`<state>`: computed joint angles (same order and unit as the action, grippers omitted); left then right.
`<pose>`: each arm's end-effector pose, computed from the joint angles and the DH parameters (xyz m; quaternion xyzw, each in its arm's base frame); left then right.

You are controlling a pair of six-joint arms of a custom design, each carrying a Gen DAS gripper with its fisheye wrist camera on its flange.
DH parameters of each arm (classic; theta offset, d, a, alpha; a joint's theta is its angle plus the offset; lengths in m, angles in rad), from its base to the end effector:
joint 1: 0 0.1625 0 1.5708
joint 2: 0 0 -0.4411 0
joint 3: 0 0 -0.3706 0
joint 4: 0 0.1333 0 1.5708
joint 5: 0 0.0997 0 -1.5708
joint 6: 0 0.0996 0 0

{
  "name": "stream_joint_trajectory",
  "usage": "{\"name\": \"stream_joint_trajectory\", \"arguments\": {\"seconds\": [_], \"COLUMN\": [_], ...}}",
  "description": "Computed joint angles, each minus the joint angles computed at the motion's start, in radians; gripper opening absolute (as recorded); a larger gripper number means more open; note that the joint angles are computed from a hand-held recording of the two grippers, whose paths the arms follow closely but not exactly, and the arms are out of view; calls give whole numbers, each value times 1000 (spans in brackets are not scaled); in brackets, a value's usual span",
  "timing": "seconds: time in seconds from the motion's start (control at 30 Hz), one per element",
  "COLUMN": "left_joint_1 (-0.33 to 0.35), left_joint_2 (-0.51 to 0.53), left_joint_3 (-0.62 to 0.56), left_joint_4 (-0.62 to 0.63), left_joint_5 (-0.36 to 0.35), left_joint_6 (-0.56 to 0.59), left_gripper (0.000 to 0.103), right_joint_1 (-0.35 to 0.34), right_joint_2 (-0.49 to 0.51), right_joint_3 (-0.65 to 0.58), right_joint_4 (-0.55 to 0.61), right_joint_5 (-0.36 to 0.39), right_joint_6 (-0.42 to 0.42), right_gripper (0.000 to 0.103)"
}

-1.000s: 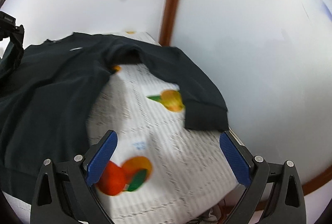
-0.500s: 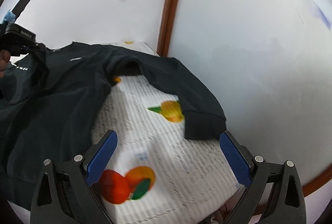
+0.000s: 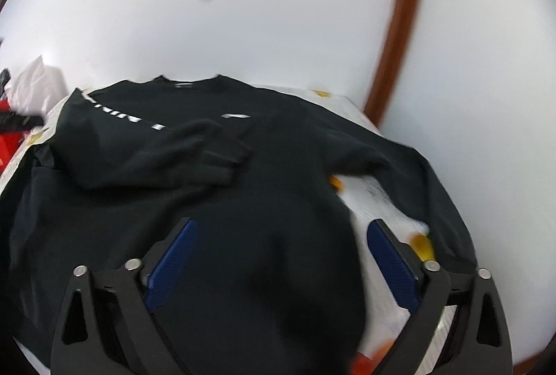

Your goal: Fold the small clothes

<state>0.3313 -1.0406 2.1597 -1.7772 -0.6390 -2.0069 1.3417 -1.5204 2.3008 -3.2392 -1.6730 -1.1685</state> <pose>-0.3078 -0.3314 0.0944 -0.1167 0.8178 -0.4233 0.3720 0.0233 -0.4422 0.3571 0.3886 -0.8141 0.2988 0.3113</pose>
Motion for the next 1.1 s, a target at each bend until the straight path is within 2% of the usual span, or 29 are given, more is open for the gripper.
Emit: {"name": "stream_joint_trajectory", "arguments": {"seconds": [0.03, 0.1, 0.17, 0.23, 0.3, 0.4, 0.53, 0.7, 0.9, 0.93, 0.97, 1.0, 1.03, 1.07, 1.1], "left_joint_1": [-13, -41, -60, -77, -89, -71, -12, 42, 92, 101, 106, 110, 116, 122, 129], "left_joint_2": [-18, -46, -64, -66, -59, -40, -34, -26, -35, -43, -46, -52, -59, -70, -79], "left_joint_3": [23, 81, 139, 191, 231, 269, 241, 186, 147, 146, 144, 145, 150, 161, 171], "left_joint_4": [18, 27, -10, -64, -128, -229, -184, -65, 58, 78, 95, 105, 99, 76, 49], "left_joint_5": [-23, -72, -115, -138, -142, -126, -97, -60, -36, -34, -33, -29, -21, -6, 9], "left_joint_6": [-31, -100, -134, -148, -156, -112, -89, -83, -113, -133, -147, -155, -155, -146, -125], "left_gripper": [67, 68, 68, 68, 68, 68, 68, 68, 68, 64, 55, 52, 48, 45, 42], "right_joint_1": [26, 74, 110, 134, 147, 168, 169, 162, 138, 136, 134, 132, 132, 131, 127], "right_joint_2": [24, 69, 113, 159, 193, 267, 318, 391, 438, 447, 452, 452, 455, 456, 453], "right_joint_3": [-4, -33, -67, -94, -123, -178, -240, -311, -413, -426, -432, -431, -427, -425, -425], "right_joint_4": [-4, 37, 73, 62, 72, 63, 132, 161, 353, 372, 379, 380, 366, 356, 372], "right_joint_5": [-21, -72, -101, -130, -134, -189, -223, -265, -226, -215, -198, -184, -175, -165, -143], "right_joint_6": [4, 24, 62, 98, 121, 147, 165, 176, 309, 323, 322, 315, 305, 298, 293], "right_gripper": [78, 69, 68, 68, 68, 69, 69, 70, 69, 67, 62, 52, 49, 42, 30]}}
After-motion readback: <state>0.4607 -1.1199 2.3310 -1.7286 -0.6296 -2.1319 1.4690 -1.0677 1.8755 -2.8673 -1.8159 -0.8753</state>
